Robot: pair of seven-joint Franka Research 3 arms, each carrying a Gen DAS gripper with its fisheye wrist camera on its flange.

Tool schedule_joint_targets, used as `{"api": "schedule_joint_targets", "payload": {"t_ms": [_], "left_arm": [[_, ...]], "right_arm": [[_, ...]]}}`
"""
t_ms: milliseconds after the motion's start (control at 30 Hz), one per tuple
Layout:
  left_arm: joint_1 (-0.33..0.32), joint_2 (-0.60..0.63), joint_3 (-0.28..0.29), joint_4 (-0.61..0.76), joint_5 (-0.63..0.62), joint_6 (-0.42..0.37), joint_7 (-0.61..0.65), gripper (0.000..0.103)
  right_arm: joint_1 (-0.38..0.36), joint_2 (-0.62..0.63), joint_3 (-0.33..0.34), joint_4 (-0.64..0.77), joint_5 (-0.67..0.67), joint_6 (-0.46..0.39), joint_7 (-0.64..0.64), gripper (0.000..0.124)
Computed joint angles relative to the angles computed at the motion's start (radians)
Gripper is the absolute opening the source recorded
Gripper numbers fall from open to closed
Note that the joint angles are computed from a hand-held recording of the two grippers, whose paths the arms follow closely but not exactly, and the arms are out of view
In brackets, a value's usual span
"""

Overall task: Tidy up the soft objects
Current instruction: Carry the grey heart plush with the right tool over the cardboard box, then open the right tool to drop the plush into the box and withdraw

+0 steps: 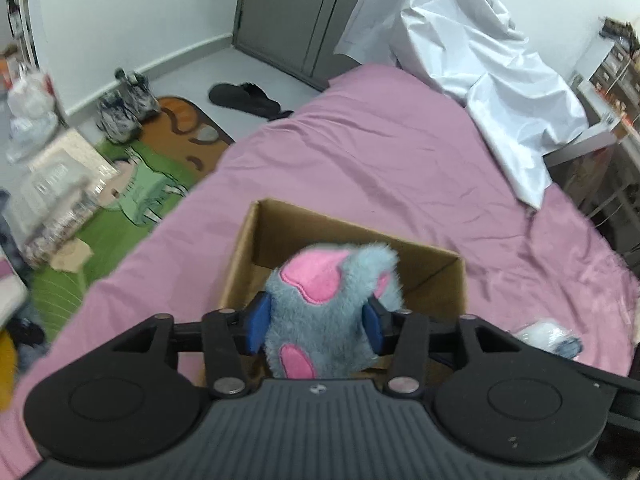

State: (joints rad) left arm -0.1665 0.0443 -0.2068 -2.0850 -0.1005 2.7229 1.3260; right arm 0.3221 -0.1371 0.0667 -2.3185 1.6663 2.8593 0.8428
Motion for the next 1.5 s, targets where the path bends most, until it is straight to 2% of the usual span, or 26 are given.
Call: {"api": "schedule_joint_targets", "payload": {"t_ms": [33,133,367,433,467,667,733,800,867,1000,1233,1333,1500], "left_arm": [[0.0,-0.008,0.0,-0.008,0.003,0.01,-0.001,0.06],[-0.005,-0.027,0.003,-0.017,0.055,0.009,-0.039,0.072],[-0.019,-0.079,0.004,-0.014,0.159,-0.055,-0.127,0.076],[-0.022,-0.103,0.003,-0.024,0.184,-0.065,-0.161,0.081],[-0.024,-0.114,0.003,-0.03,0.193,-0.068,-0.176,0.082],[-0.032,-0.189,-0.014,-0.065,0.306,-0.108,-0.301,0.093],[-0.038,-0.204,-0.018,-0.067,0.327,-0.128,-0.319,0.095],[-0.046,-0.223,-0.017,-0.074,0.333,-0.142,-0.325,0.097],[-0.053,-0.243,-0.019,-0.082,0.333,-0.147,-0.333,0.101],[-0.071,-0.283,-0.017,-0.104,0.314,-0.15,-0.346,0.102],[-0.093,-0.338,-0.024,-0.135,0.284,-0.142,-0.373,0.103],[-0.111,-0.356,-0.022,-0.151,0.267,-0.128,-0.371,0.103],[-0.137,-0.372,-0.03,-0.165,0.252,-0.134,-0.371,0.103]], "right_arm": [[0.0,0.004,0.001,0.003,-0.008,0.003,0.004,0.017],[0.003,-0.003,0.003,0.001,-0.017,0.014,0.014,0.023],[0.015,-0.056,0.006,-0.029,-0.023,0.047,0.012,0.036],[0.019,-0.079,0.009,-0.047,-0.05,0.073,0.025,0.053],[0.022,-0.092,0.011,-0.058,-0.059,0.088,0.027,0.057],[0.038,-0.173,-0.004,-0.127,-0.236,0.141,0.137,0.074],[0.048,-0.201,-0.011,-0.151,-0.29,0.163,0.161,0.087],[0.036,-0.231,-0.003,-0.184,-0.401,0.175,0.237,0.093],[0.02,-0.255,0.006,-0.211,-0.49,0.174,0.31,0.094],[0.006,-0.31,0.01,-0.262,-0.612,0.197,0.391,0.103],[-0.063,-0.428,0.031,-0.359,-0.793,0.228,0.508,0.103],[-0.132,-0.473,0.071,-0.401,-0.874,0.22,0.571,0.103],[-0.161,-0.542,0.047,-0.448,-0.964,0.166,0.62,0.103]]}}
